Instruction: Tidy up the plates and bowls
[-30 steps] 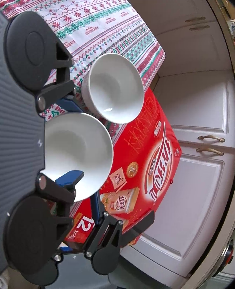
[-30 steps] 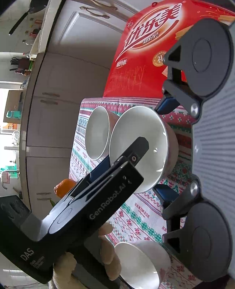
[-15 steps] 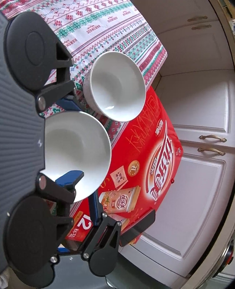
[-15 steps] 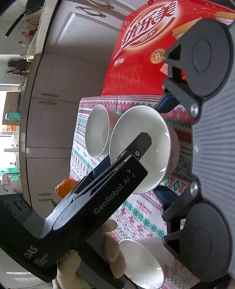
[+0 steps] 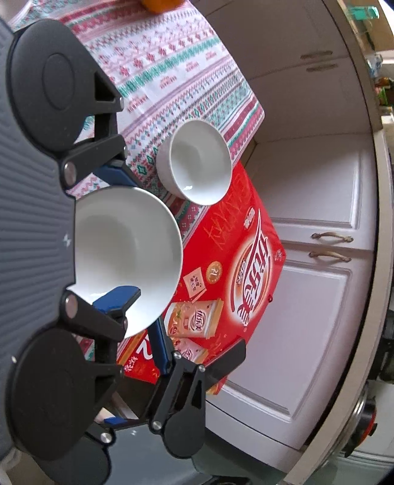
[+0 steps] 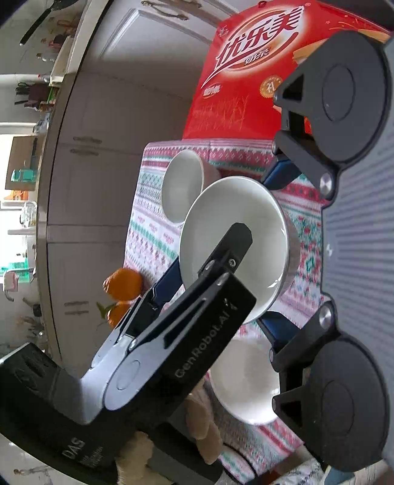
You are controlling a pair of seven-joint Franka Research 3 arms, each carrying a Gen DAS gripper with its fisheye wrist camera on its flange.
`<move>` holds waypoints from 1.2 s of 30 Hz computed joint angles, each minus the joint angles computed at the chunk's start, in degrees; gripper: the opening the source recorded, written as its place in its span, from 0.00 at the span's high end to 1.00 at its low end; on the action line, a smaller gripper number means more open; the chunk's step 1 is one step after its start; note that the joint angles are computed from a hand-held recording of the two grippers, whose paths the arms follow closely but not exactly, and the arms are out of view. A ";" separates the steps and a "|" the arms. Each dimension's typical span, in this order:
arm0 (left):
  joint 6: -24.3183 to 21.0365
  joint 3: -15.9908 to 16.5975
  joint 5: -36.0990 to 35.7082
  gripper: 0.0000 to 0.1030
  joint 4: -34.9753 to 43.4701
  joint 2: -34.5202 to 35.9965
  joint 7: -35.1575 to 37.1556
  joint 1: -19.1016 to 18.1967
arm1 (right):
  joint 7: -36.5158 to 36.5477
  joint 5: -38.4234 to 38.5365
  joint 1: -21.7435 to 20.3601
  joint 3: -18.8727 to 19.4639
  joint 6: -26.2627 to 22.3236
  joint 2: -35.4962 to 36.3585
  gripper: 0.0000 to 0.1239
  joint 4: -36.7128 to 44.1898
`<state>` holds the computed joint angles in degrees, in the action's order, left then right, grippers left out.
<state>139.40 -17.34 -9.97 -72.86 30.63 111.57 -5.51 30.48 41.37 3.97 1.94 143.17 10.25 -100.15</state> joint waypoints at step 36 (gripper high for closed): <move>15.05 4.45 -11.94 0.33 -33.41 -21.46 -0.66 5.04 | -2.79 -0.13 6.56 2.30 -4.87 -1.62 0.27 -2.77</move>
